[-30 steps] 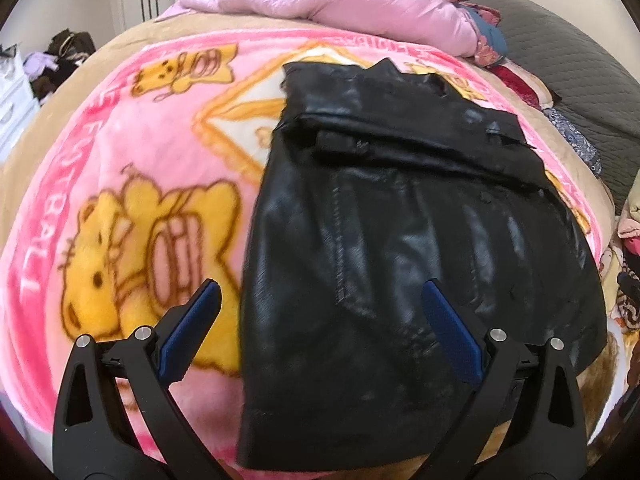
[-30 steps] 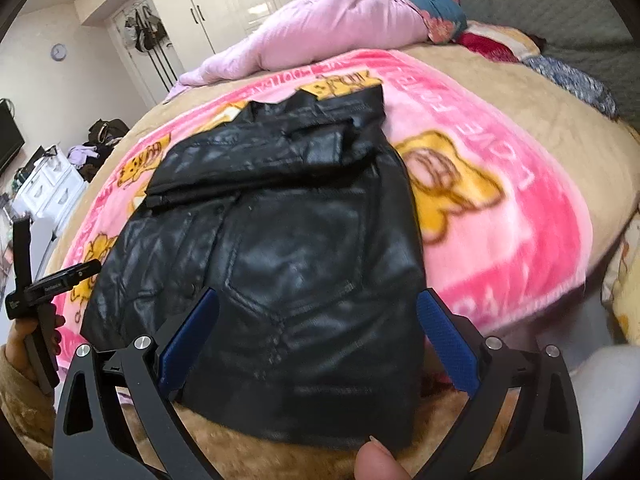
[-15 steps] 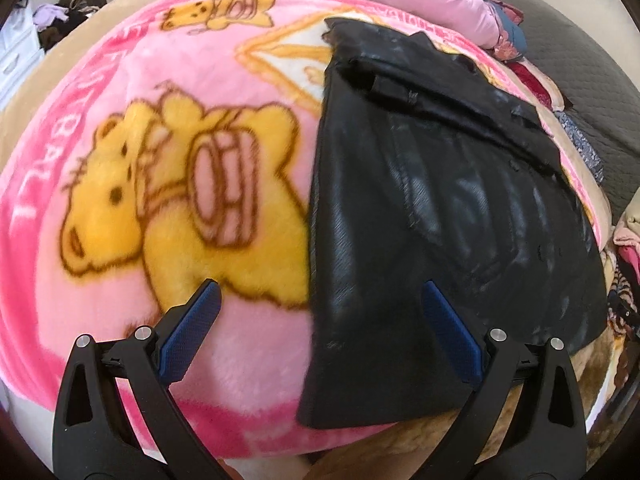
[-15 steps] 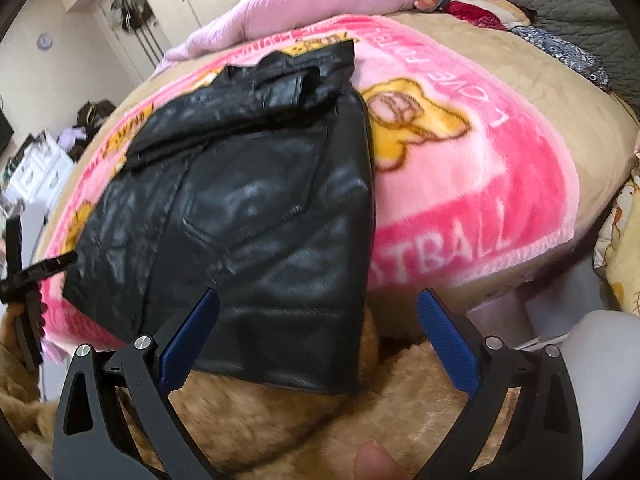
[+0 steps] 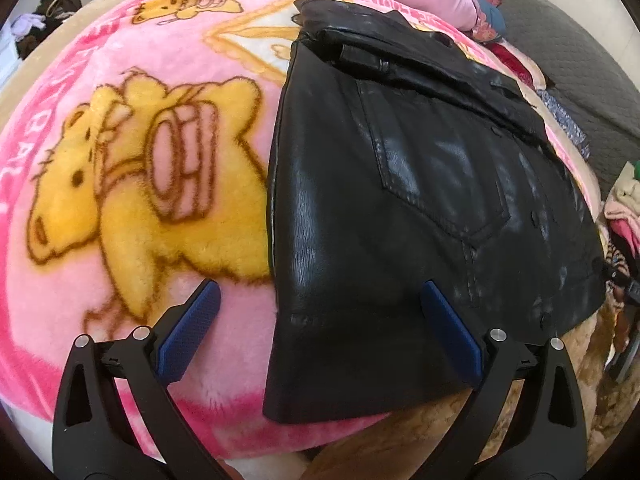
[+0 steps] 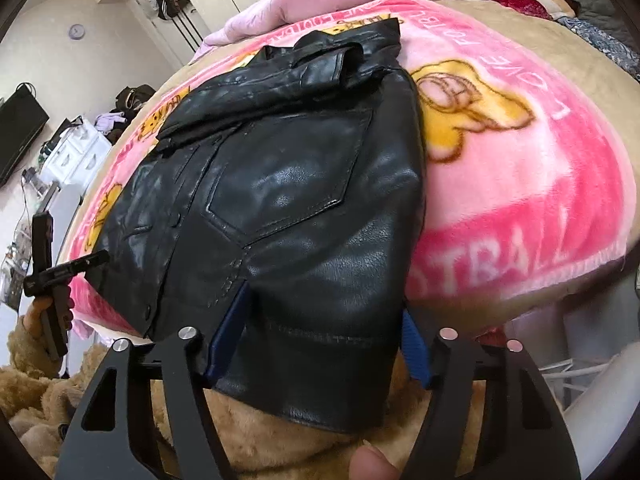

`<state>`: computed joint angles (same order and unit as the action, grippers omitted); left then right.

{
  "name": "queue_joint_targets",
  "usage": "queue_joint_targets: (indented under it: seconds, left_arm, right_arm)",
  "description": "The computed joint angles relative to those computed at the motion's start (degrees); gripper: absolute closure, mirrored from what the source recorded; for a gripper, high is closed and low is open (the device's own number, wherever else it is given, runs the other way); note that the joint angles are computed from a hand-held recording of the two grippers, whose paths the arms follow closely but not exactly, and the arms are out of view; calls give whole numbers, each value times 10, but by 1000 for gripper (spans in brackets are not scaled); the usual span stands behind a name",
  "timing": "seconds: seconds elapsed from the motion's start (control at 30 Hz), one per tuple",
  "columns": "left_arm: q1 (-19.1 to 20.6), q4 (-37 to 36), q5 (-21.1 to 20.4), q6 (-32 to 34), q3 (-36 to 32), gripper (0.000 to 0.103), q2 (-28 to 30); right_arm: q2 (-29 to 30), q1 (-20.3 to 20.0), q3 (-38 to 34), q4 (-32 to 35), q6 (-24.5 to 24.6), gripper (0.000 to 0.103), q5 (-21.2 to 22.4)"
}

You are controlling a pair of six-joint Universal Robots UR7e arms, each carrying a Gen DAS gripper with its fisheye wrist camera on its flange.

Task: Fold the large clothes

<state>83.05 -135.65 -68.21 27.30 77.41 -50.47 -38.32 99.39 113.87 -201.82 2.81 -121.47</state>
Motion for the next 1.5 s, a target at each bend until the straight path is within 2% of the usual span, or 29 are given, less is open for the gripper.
queue_joint_targets:
  seconds: [0.07, 0.1, 0.13, 0.17, 0.23, 0.27, 0.37, 0.4, 0.47, 0.57, 0.77, 0.9, 1.1, 1.5]
  left_arm:
    - [0, -1, -2, 0, -3, 12, 3]
    - [-1, -4, -1, 2, -2, 14, 4]
    - [-3, -6, -2, 6, 2, 20, 3]
    - [-3, -6, -7, 8, 4, 29, 1]
    - [-4, -1, -19, 17, 8, 39, -4]
    - [-4, 3, -24, 22, 8, 48, -5]
    - [-6, 12, -24, 26, 7, 60, -7]
    - [-6, 13, -24, 23, 6, 63, -7]
    - [-7, 10, -24, 13, 2, 77, -4]
    - [-4, 13, -48, -14, -2, 88, -9]
    - [-3, 13, -116, -28, -22, 95, -18]
    - [-7, -13, -167, -30, -25, 96, -22]
    - [-10, -42, -213, -40, -49, 96, -8]
    - [-21, -84, -249, -56, -109, 96, 35]
  right_arm:
    - [4, 4, -4, -13, -14, 57, -1]
    - [6, 9, -9, -14, -25, 60, -10]
    - [6, 12, -11, -14, -31, 66, -13]
    - [6, 14, -12, -18, -34, 70, -13]
    - [5, 16, -12, -39, -41, 76, -3]
    - [5, 17, -12, -55, -47, 78, 4]
    - [11, 26, -20, -97, -63, 86, 4]
    - [13, 29, -24, -110, -70, 87, 6]
    - [14, 32, -29, -135, -77, 89, 13]
    - [12, 30, -38, -141, -63, 89, 23]
    - [9, 29, -40, -156, -39, 89, 22]
    - [4, 24, -34, -180, -14, 89, 38]
    - [-7, 19, -39, -184, 10, 89, 50]
    - [-17, 15, -81, -157, 4, 89, 50]
